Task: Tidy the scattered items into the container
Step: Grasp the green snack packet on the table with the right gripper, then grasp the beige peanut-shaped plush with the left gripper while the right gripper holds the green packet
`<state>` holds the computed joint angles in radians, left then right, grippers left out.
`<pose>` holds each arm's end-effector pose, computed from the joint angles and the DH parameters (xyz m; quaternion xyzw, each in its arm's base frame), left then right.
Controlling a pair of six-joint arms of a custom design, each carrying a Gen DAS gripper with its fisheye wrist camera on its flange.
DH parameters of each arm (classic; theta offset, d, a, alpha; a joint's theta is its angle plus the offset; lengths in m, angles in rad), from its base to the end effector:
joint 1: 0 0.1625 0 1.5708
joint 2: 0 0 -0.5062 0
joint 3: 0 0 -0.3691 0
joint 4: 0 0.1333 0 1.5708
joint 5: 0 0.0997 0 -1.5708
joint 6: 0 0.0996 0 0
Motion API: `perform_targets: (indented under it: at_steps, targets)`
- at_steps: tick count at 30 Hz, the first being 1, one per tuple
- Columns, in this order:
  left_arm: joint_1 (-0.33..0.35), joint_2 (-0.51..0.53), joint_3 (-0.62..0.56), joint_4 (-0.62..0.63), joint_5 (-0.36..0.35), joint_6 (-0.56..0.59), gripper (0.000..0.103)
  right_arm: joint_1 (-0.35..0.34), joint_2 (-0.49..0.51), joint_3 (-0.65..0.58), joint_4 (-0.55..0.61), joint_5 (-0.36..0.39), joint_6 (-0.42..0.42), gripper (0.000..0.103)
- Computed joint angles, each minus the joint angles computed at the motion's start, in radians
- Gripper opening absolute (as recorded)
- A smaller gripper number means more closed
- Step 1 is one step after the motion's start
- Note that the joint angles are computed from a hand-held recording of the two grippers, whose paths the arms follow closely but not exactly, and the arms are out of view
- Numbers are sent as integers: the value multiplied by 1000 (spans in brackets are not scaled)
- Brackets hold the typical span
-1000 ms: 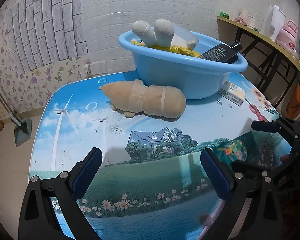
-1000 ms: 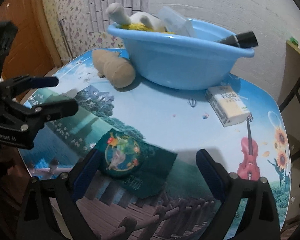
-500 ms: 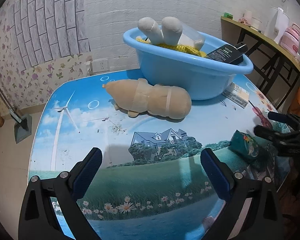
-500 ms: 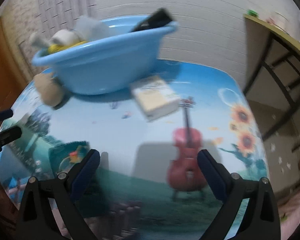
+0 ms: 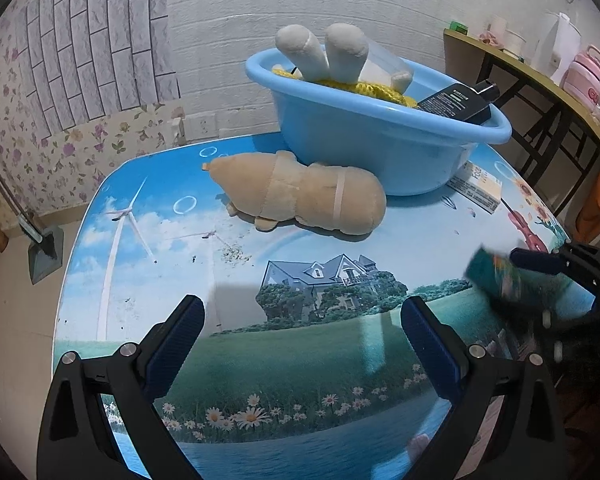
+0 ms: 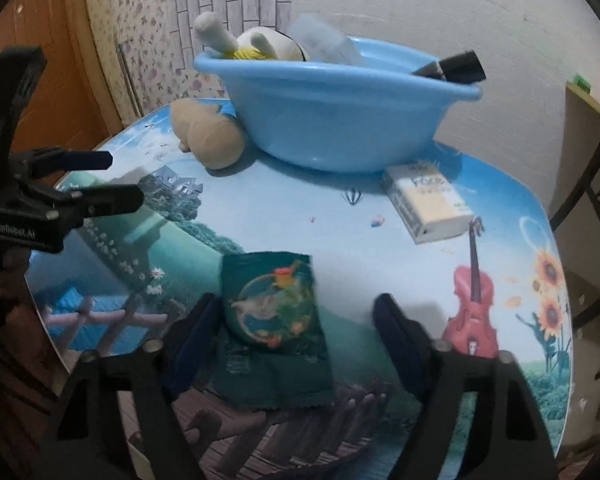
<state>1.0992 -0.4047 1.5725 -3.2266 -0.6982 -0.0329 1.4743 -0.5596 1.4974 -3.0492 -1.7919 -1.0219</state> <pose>-0.1441 -0.7439 0.0125 0.0917 0.8806 -0.3144 0.3424 0.0355 -0.7899 0.1016 0.4012 -0.8702 0.1686 0.2309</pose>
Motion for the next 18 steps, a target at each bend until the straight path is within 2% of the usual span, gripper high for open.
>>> perform_targets:
  at_steps: [1,11,18]
  targets:
    - [0,0,-1,3,-1,-2,99,0,0,1,-12,2,-2,45]
    - [0,28,-62,-47,24,88,99,-20,4,-58,-36,-21,139,45]
    - [6,64,-145,-73,0,154,99,-20,12,-58,-79,-30,105,46]
